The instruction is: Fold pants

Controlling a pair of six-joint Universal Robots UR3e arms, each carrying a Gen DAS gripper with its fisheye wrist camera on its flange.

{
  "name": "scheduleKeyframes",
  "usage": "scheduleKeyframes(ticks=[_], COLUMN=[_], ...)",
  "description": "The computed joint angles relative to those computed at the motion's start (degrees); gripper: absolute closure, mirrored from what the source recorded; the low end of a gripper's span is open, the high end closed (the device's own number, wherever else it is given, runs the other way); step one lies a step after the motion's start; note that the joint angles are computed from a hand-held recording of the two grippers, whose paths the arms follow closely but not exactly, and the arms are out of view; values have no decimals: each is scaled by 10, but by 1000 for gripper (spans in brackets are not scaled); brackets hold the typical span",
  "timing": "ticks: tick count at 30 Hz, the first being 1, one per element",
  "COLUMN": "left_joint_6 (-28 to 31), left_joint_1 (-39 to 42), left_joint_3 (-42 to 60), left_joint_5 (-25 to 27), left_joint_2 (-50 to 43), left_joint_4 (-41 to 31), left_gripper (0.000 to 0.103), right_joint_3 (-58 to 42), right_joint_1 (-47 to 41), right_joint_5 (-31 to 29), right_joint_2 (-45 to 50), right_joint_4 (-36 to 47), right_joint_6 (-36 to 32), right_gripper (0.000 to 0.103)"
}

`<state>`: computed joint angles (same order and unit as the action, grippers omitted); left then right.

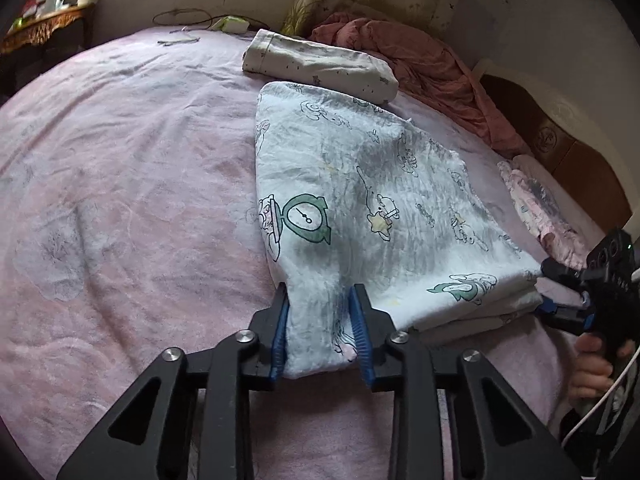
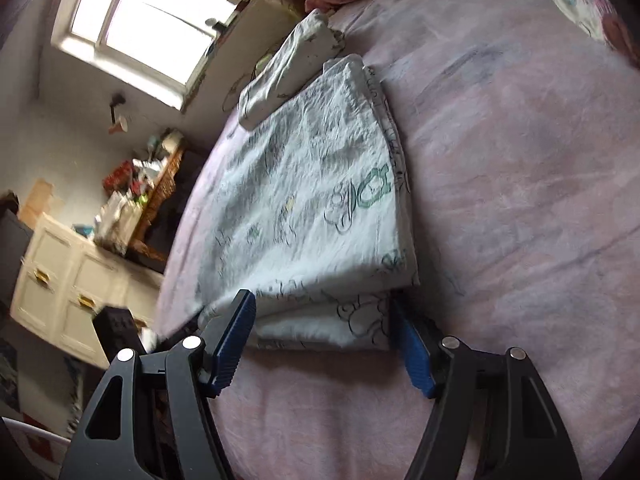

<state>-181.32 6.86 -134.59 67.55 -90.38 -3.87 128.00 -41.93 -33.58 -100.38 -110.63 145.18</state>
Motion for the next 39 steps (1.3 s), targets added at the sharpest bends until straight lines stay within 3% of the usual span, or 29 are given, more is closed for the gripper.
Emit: scheduleKeyframes(ticks=[2, 5, 7, 10, 15, 20, 26, 30, 34, 39], left_joint_6=[0, 4, 3, -12, -48, -77, -108, -125, -138, -139], left_joint_1=[-8, -15, -19, -3, -1, -14, -24, -39, -53, -62], left_joint_3=[2, 7, 18, 62, 177, 298, 476, 633, 795, 939], left_joint_5=[9, 25, 32, 11, 9, 21, 37, 56, 87, 126], left_joint_2=[-1, 5, 10, 17, -2, -53, -158, -260, -358, -458], left_joint_4=[6, 4, -14, -103, -219, -275, -341, -390, -447, -503], left_gripper=[89, 91, 92, 93, 94, 94, 94, 94, 93, 89], right_joint_3=[0, 8, 1, -15, -77, -186, -361, -491, -614, -788], right_joint_1=[5, 42, 51, 57, 81, 144, 197, 234, 271, 303], right_joint_5=[0, -52, -53, -40, -13, -57, -85, -137, -193, -243], right_joint_2=[7, 2, 8, 36, 55, 126, 262, 355, 437, 552], right_joint_4=[-18, -106, -99, -102, -125, -242, -299, -323, -322, -252], right_joint_6=[13, 50, 48, 80, 162, 323, 439, 501, 520, 532], right_gripper=[35, 50, 80, 94, 95, 95, 95, 95, 95, 95])
